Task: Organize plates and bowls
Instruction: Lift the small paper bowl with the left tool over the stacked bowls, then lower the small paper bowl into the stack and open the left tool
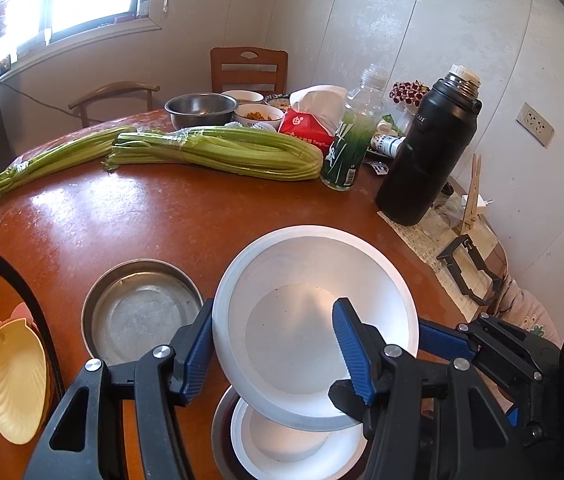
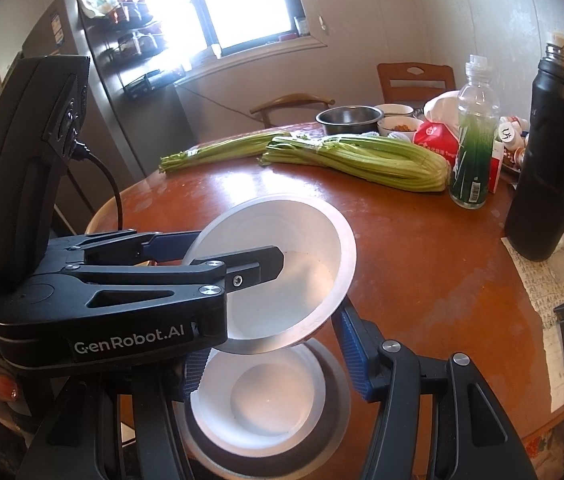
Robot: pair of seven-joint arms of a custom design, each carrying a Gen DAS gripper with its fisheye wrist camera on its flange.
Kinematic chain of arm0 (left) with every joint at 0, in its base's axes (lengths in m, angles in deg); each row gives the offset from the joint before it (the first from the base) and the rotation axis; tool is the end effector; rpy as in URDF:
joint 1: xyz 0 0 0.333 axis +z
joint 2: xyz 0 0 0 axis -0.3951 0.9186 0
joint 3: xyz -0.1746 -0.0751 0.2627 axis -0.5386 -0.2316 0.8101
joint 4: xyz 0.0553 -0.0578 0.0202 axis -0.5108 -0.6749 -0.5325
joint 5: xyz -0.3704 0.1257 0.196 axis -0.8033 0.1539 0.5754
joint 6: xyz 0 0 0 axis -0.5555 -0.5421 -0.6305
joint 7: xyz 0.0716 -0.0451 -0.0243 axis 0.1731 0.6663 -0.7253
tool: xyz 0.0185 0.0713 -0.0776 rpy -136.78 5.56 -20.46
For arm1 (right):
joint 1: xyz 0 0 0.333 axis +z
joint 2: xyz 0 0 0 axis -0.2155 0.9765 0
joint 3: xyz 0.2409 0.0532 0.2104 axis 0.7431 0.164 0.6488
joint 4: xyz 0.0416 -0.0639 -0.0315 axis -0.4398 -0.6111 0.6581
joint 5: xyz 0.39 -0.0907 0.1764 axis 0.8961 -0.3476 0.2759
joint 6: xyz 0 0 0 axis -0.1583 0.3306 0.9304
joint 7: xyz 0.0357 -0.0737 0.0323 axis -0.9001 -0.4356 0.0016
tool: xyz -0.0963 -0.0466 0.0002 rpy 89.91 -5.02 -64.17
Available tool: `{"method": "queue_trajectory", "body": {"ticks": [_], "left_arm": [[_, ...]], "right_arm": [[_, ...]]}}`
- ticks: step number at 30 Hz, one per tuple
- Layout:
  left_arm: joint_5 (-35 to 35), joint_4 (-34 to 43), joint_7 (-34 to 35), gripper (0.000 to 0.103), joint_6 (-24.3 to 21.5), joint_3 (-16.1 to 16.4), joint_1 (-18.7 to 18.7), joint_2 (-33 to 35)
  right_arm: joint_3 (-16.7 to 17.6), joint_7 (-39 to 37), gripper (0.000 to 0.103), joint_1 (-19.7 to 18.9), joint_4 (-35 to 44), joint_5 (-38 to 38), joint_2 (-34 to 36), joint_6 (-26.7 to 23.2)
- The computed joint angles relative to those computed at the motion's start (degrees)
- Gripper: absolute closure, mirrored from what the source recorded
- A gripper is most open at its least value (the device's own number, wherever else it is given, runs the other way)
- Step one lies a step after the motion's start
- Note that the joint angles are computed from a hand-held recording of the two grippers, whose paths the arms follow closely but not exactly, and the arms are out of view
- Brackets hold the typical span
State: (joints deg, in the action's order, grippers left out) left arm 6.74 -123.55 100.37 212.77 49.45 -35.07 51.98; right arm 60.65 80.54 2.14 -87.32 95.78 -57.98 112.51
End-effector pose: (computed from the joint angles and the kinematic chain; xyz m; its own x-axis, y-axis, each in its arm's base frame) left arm 0.6635 -0.3196 0.5400 -0.3691 -0.9109 0.1845 -0.7515 0.1757 -0.6359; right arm 0.5748 0.1291 0.5231 0.3048 -0.9292 -0.2091 -0.6909 -0.0646 -0.7201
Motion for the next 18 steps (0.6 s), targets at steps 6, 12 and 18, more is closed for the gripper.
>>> {"method": "queue_trajectory", "body": {"ticks": [6,12,18], "left_arm": [[-0.92,-3.56,0.46,0.046,1.33,-0.21,0.22,-2.65],[-1.65,-6.68,0.60,0.046,2.24,-0.05,0.02,-4.94],[-2.38,-8.94,0.92,0.046,3.05,0.11,-0.26,-6.57]], "right_arm": [[0.28,0.83,0.043,0.37,-2.12,-0.85,-1.95,0.68],[0.25,1.28,0.043,1.08,-4.41,-1.60,-3.86,1.31],[0.16,1.97,0.043,1.49,-6.15,-2.66,-5.48,1.66]]}}
